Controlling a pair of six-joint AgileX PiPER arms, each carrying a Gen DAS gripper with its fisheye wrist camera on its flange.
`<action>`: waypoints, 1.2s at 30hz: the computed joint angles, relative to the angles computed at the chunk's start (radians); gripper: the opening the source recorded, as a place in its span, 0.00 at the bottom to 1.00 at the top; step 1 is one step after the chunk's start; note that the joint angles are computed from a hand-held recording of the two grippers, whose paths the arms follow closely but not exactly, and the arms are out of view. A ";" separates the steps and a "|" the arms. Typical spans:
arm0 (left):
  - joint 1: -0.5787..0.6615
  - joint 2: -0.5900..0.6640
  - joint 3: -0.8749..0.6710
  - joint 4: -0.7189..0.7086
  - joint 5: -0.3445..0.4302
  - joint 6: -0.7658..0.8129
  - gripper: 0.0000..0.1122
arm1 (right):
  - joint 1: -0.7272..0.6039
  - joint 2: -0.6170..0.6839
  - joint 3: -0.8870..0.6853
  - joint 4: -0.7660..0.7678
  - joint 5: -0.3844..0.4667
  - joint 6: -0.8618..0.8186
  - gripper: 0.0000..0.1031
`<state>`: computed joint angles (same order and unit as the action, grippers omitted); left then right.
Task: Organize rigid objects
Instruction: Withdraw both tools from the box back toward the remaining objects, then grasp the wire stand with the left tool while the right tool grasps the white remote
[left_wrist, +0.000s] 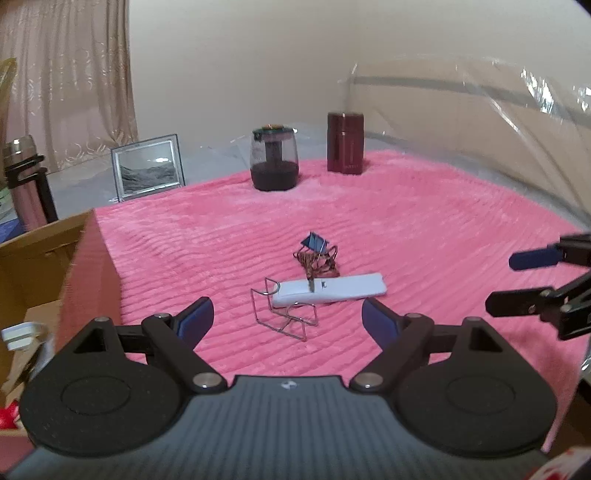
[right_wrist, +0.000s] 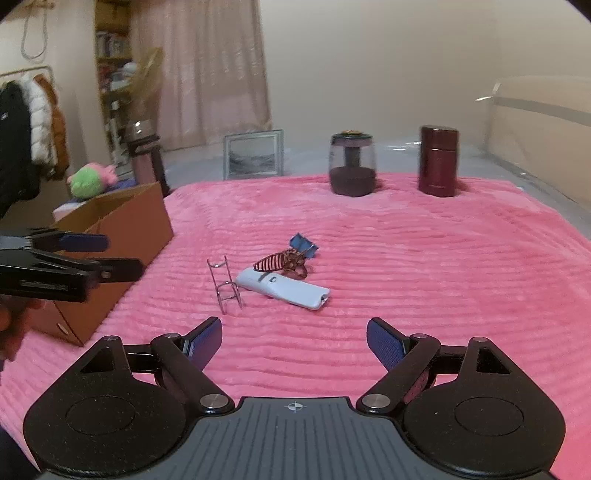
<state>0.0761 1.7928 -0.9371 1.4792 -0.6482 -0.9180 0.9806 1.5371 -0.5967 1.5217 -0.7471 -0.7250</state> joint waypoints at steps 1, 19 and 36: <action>-0.021 0.025 -0.010 -0.035 0.024 0.035 0.75 | -0.041 0.005 0.004 -0.043 0.041 0.002 0.80; -0.219 0.423 -0.322 -0.334 0.230 0.347 0.75 | -0.522 0.264 -0.160 -0.878 0.430 0.268 0.80; -0.198 0.449 -0.407 -0.009 0.209 0.017 0.66 | -0.597 0.400 -0.319 -1.163 0.533 0.443 0.80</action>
<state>-0.1220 2.2422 -1.3443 1.4702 -0.4396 -0.9006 0.3836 1.9368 -0.9153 0.3582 -0.2141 -0.2822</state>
